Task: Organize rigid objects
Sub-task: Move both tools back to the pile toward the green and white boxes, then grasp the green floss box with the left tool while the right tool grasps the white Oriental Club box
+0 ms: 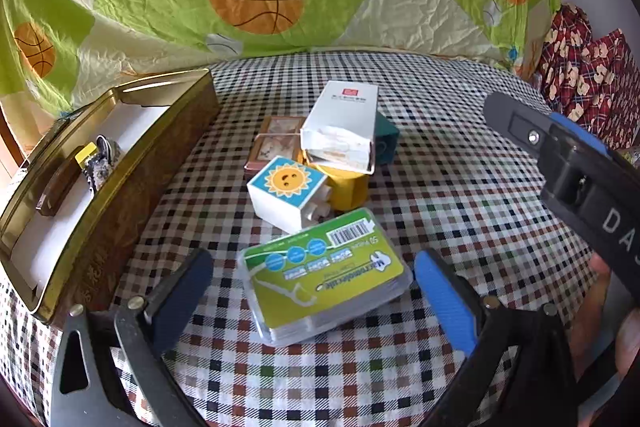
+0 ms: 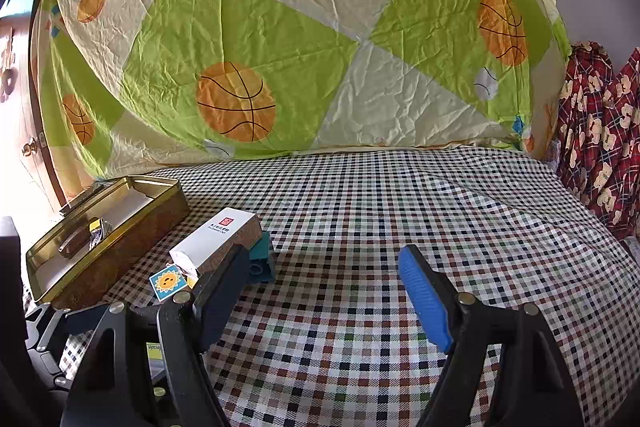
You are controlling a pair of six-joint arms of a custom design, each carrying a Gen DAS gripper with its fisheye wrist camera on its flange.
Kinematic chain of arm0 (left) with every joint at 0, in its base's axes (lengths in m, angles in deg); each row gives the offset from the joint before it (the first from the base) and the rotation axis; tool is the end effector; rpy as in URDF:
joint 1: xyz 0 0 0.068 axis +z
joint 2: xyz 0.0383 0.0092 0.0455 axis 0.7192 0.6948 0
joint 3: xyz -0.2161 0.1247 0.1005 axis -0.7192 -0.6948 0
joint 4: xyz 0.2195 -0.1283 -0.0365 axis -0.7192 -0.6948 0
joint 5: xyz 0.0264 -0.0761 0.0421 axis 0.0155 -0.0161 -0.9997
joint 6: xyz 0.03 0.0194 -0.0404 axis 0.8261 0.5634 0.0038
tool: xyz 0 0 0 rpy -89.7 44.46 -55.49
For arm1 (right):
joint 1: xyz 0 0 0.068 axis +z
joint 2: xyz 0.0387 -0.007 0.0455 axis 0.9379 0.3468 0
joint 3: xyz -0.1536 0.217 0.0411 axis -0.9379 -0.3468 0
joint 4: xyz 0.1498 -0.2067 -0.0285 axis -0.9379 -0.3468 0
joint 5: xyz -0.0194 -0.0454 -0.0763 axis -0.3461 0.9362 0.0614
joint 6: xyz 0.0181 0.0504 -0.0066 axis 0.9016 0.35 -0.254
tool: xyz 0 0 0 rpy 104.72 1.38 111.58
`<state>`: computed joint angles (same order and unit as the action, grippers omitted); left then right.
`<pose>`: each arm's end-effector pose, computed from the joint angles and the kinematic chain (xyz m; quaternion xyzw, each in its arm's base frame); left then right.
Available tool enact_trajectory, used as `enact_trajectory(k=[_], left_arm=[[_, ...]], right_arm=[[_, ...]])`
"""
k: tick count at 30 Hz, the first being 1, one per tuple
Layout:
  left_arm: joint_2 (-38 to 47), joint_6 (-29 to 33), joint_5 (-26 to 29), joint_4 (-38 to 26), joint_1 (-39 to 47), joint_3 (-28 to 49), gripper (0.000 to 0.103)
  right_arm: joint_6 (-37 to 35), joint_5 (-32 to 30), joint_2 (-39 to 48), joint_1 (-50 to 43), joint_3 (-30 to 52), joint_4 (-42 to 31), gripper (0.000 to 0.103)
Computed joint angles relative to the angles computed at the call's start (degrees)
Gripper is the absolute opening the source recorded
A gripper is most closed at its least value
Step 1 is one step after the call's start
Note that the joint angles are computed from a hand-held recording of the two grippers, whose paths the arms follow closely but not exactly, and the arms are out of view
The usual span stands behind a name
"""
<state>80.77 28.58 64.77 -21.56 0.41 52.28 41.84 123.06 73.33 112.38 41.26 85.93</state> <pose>0.2516 -0.2431 0.1360 0.1932 0.9083 -0.0691 0.3646 0.2048 0.1528 0.1541 0.1295 0.8352 -0.0336 0.5334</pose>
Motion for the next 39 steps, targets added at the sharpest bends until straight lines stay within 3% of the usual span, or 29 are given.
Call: enact_trajectory(k=[3, 6, 12, 17, 22, 25, 31, 36, 39], left_arm=[[1.74, 0.5, 2.26, -2.99, 0.77, 2.5, 0.102], [1.63, 1.94, 6.33, -2.66, 2.03, 2.13, 0.092], [-2.86, 4.33, 13.43, 4.02, 5.15, -4.19, 0.092], [-6.34, 7.28, 10.88, 9.97, 7.37, -9.14, 0.092], [-6.84, 7.84, 14.8, 11.16, 12.63, -9.25, 0.092], [-7.37, 8.25, 14.02, 13.42, 14.13, -9.72, 0.092], [-6.41, 8.3, 15.56, 15.5, 16.48, -9.65, 0.092], [-7.69, 7.24, 17.66, 17.05, 18.12, -11.12, 0.092], [-8.03, 6.94, 18.94, 17.35, 18.7, -11.41, 0.092]], right_arm=[[-0.01, 0.06, 0.05, 0.0, 0.01, 0.11, 0.079], [0.04, -0.65, -0.02, -0.41, -0.03, 0.04, 0.079], [0.04, -1.17, -0.09, -0.65, -0.03, -0.06, 0.08], [-0.9, -1.56, 0.64, -0.61, -0.24, 2.83, 0.08], [-3.34, -5.37, 4.95, -1.93, 3.94, 3.95, 0.08], [-3.81, -7.56, 7.4, -2.38, 7.86, 3.24, 0.08], [-2.97, -9.98, 15.62, -4.67, 20.84, -5.21, 0.08], [0.11, -11.79, 23.95, -6.19, 32.6, -17.49, 0.08], [0.41, -12.8, 25.98, -6.84, 34.75, -19.87, 0.076]])
